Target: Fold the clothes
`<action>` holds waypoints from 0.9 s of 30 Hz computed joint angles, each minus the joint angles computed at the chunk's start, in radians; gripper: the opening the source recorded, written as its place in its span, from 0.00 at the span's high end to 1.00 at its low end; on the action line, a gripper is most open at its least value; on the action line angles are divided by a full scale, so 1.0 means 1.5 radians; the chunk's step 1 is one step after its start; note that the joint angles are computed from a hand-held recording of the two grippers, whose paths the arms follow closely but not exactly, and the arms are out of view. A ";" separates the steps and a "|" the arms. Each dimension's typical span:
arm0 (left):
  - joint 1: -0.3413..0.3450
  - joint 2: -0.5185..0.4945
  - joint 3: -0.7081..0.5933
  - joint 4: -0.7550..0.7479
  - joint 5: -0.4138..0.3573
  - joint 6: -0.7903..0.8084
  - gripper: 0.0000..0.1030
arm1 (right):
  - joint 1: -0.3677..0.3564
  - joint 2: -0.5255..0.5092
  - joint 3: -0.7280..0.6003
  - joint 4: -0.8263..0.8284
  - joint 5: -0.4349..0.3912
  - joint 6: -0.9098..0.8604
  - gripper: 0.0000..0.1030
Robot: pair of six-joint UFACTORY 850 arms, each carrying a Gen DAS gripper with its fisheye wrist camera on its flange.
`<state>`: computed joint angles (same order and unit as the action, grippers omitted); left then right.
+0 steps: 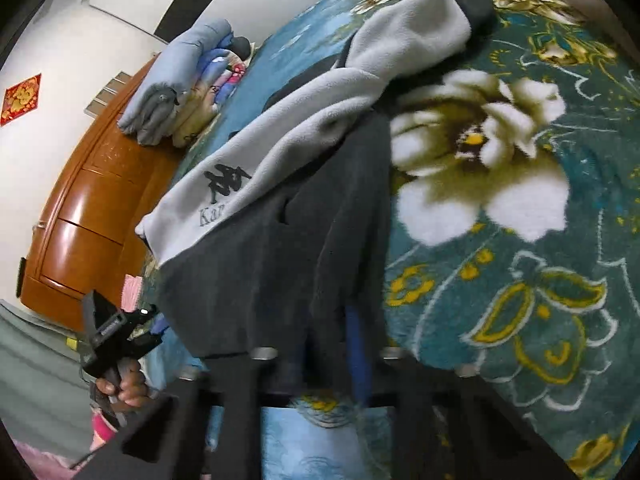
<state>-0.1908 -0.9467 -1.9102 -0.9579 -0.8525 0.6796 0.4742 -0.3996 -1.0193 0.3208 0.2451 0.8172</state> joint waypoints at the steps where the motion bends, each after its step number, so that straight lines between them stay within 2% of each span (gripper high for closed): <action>1: -0.003 0.009 0.012 -0.003 0.005 0.012 0.48 | -0.003 0.019 0.018 0.009 0.042 -0.004 0.88; 3: -0.010 0.023 0.031 -0.007 0.011 0.036 0.48 | -0.004 0.050 0.042 0.107 0.095 -0.077 0.89; 6: -0.026 0.033 0.042 0.013 0.030 0.054 0.48 | -0.011 0.069 0.049 0.191 0.103 -0.153 0.89; 9: -0.046 0.043 0.048 0.068 0.076 0.058 0.48 | -0.016 0.063 0.049 0.183 0.094 -0.138 0.89; 12: -0.069 0.052 0.060 0.157 0.149 0.022 0.48 | -0.021 0.055 0.050 0.155 0.088 -0.098 0.89; 17: -0.085 0.079 0.097 0.205 0.205 0.058 0.48 | -0.031 0.045 0.064 0.096 0.111 0.011 0.89; 20: -0.086 0.083 0.108 0.214 0.197 0.058 0.48 | -0.036 0.049 0.069 0.094 0.121 0.025 0.89; 23: -0.082 0.091 0.124 0.208 0.180 0.073 0.48 | -0.036 0.053 0.064 0.102 0.109 0.008 0.89; 27: -0.085 0.096 0.136 0.224 0.204 0.049 0.48 | -0.034 0.044 0.051 0.097 0.093 0.008 0.89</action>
